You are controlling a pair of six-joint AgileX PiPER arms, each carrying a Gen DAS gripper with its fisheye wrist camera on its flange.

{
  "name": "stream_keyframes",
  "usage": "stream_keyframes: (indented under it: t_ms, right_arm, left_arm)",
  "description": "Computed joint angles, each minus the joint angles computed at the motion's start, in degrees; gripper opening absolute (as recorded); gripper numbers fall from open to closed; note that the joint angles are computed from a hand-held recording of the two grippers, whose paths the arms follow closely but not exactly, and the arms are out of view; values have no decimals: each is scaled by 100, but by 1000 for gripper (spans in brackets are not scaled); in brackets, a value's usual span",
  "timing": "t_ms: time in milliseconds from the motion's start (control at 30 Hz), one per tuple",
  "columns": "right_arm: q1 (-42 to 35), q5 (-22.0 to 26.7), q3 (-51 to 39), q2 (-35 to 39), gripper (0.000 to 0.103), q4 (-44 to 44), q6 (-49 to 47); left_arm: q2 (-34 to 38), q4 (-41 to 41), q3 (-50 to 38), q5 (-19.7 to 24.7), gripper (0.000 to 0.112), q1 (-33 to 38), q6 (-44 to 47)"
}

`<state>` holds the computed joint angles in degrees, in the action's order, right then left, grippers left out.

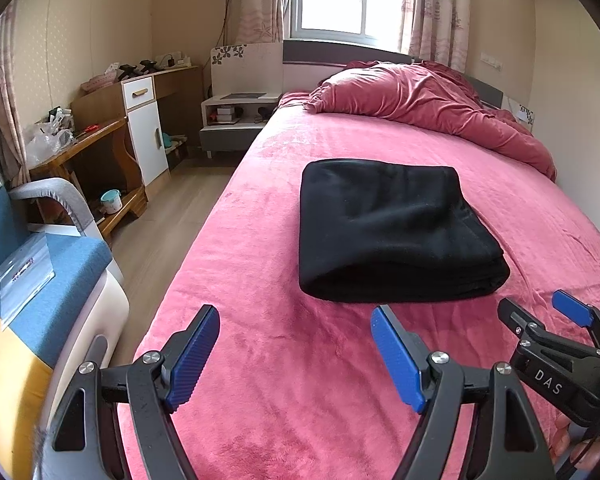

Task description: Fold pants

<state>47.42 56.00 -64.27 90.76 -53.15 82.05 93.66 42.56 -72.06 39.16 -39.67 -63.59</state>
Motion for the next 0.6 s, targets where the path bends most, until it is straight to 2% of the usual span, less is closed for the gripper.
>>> stream_keyframes:
  t_ms: [600]
  right_arm:
    - [47,36,48,4,84,-24,74]
  left_arm:
    - [-42,50,12,55,80,-50,1]
